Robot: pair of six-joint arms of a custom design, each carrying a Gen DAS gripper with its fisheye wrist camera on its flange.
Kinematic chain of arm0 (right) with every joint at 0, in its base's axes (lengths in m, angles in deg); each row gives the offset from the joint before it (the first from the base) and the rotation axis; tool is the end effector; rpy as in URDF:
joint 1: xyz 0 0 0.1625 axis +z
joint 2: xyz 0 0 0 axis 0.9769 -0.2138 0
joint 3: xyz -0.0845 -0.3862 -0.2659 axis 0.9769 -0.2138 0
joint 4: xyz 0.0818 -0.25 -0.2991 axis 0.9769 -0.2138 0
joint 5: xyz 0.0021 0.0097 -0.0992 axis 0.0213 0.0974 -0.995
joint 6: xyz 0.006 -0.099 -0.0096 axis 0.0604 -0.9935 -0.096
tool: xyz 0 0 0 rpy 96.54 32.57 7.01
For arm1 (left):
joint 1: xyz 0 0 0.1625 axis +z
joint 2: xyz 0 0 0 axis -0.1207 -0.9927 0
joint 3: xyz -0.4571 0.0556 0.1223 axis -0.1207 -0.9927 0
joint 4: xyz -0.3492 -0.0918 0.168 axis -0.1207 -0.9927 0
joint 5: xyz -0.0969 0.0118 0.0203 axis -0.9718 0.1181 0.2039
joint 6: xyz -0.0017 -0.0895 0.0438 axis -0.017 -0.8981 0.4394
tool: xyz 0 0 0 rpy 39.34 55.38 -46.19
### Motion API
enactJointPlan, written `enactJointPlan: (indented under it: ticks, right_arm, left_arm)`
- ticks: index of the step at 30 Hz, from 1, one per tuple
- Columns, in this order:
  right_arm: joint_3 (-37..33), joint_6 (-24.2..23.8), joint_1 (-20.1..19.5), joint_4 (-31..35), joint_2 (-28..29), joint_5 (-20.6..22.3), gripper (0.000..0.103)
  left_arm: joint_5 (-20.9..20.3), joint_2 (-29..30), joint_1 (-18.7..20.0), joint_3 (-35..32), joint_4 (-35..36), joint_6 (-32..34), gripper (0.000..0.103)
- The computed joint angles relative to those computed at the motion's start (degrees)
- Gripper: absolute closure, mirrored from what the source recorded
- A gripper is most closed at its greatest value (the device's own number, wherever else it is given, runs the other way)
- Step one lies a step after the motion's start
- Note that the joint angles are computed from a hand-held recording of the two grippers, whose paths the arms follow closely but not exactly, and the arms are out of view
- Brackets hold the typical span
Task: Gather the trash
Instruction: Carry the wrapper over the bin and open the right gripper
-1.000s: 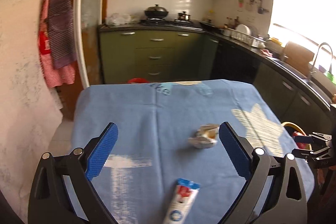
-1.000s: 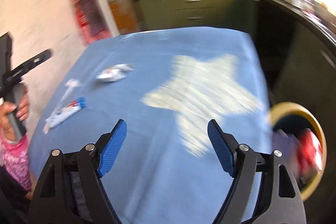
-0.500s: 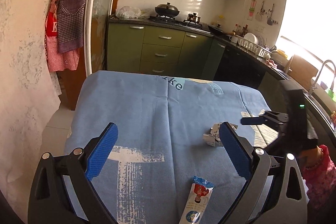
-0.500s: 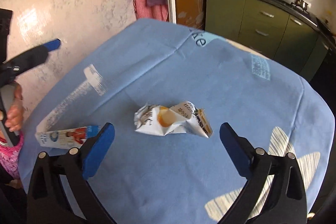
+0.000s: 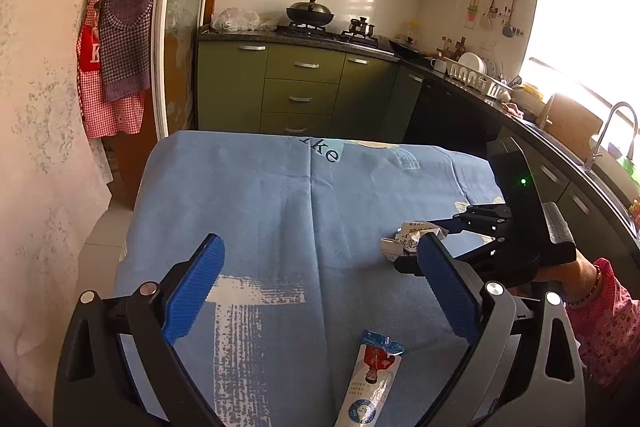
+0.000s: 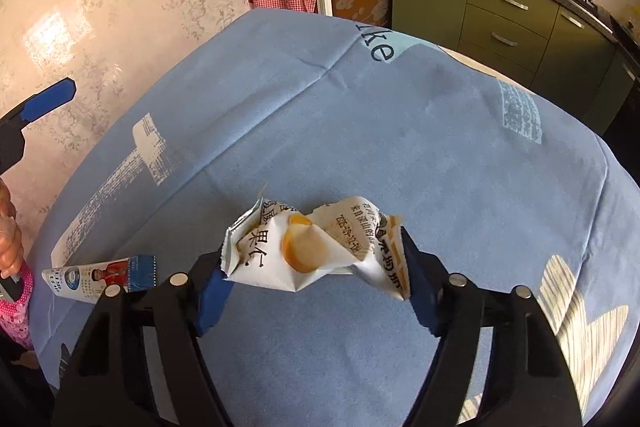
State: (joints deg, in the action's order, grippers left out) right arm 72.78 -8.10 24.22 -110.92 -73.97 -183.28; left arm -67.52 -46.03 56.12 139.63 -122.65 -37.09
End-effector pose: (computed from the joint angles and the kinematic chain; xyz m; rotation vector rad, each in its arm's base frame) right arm 0.2469 -0.6837 0.1125 1.1893 -2.4653 0.2594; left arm -0.1665 -0.5120 0.2492 0.4316 2.3099 -1.1790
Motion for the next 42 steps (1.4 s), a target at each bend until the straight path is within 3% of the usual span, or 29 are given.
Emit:
enactJointPlan:
  ticks: [9, 17, 21, 25, 31, 37, 42]
  right_arm:
    - [4.2, 0.2, -0.1, -3.0, -3.3, 2.6, 0.035]
    - [14.8, 1.4, -1.2, -10.1, -13.1, 4.8, 0.035]
    - [22.2, 4.0, -3.4, -17.0, -20.6, 2.8, 0.035]
    - [26.9, 7.0, -6.6, -23.6, -27.6, -3.4, 0.035]
    - [29.1, 11.9, -13.7, -26.8, -34.1, -12.2, 0.033]
    - [29.5, 14.4, -19.9, -25.9, -34.4, -12.0, 0.031]
    - [29.2, 18.2, -21.2, -27.9, -33.5, -9.6, 0.022]
  left_arm:
    - [-0.5, 0.2, 0.2, -0.2, -0.2, 0.5, 0.007]
    - [-1.0, 0.4, 0.2, -0.3, 0.6, 0.7, 0.007]
    - [-1.7, 0.6, 0.2, -0.5, 1.4, 0.7, 0.007]
    - [-2.3, 1.0, 0.1, -0.5, 1.7, 0.9, 0.007]
    - [-2.5, 1.3, 0.2, -0.6, 1.3, 1.4, 0.007]
    - [-2.6, 1.4, 0.3, -0.9, 1.9, 1.4, 0.007]
    - [-3.0, 1.5, 0.3, -0.9, 2.2, 1.6, 0.007]
